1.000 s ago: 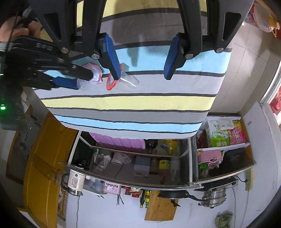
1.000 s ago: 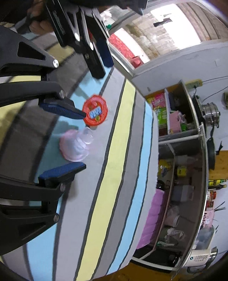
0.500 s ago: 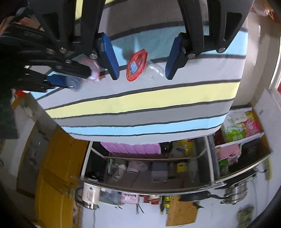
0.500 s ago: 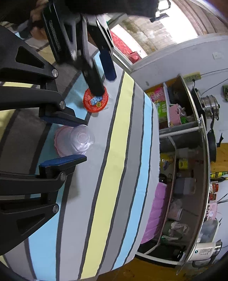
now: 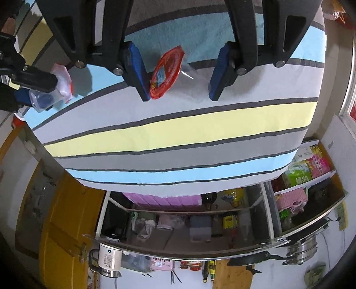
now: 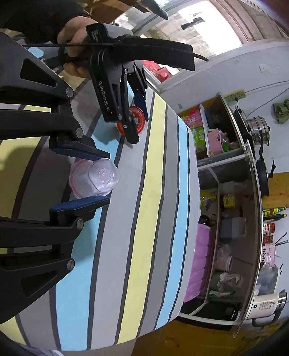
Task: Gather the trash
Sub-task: 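Carry the red lid and clear cup over the white bin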
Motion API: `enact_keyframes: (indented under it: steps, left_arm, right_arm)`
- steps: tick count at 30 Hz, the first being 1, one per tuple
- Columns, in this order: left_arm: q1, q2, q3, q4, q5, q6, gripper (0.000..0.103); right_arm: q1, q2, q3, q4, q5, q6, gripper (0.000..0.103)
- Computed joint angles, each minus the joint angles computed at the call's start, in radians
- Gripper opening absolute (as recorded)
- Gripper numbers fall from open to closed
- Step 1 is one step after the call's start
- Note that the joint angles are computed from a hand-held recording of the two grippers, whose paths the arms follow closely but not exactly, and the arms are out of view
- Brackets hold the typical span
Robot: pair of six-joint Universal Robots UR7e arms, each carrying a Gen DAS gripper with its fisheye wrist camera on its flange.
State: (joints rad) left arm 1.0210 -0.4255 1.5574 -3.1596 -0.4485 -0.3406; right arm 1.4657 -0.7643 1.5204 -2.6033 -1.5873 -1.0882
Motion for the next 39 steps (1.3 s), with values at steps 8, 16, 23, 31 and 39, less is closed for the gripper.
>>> enact_keyframes:
  steps: [8,16,23,31,39]
  left_arm:
    - [-0.036,0.008,0.018,-0.022,0.036,-0.054,0.053]
    - [-0.128,0.05,0.01,-0.109,0.051,-0.035,0.053]
    - [-0.206,0.109,-0.034,-0.145,0.037,-0.031,0.053]
    - [-0.279,0.173,-0.094,-0.16,0.01,-0.016,0.054]
    - [-0.305,0.251,-0.226,-0.12,-0.065,0.052,0.054]
  right_arm:
    - [-0.02,-0.027,0.015,-0.001,0.016,0.002,0.034]
    - [-0.054,-0.09,0.05,-0.014,0.042,0.009,0.034]
    - [-0.095,-0.174,0.106,-0.043,0.072,0.007,0.034]
    - [-0.143,-0.266,0.158,-0.069,0.112,-0.007,0.034]
    - [-0.188,-0.323,0.17,-0.091,0.136,-0.002,0.034]
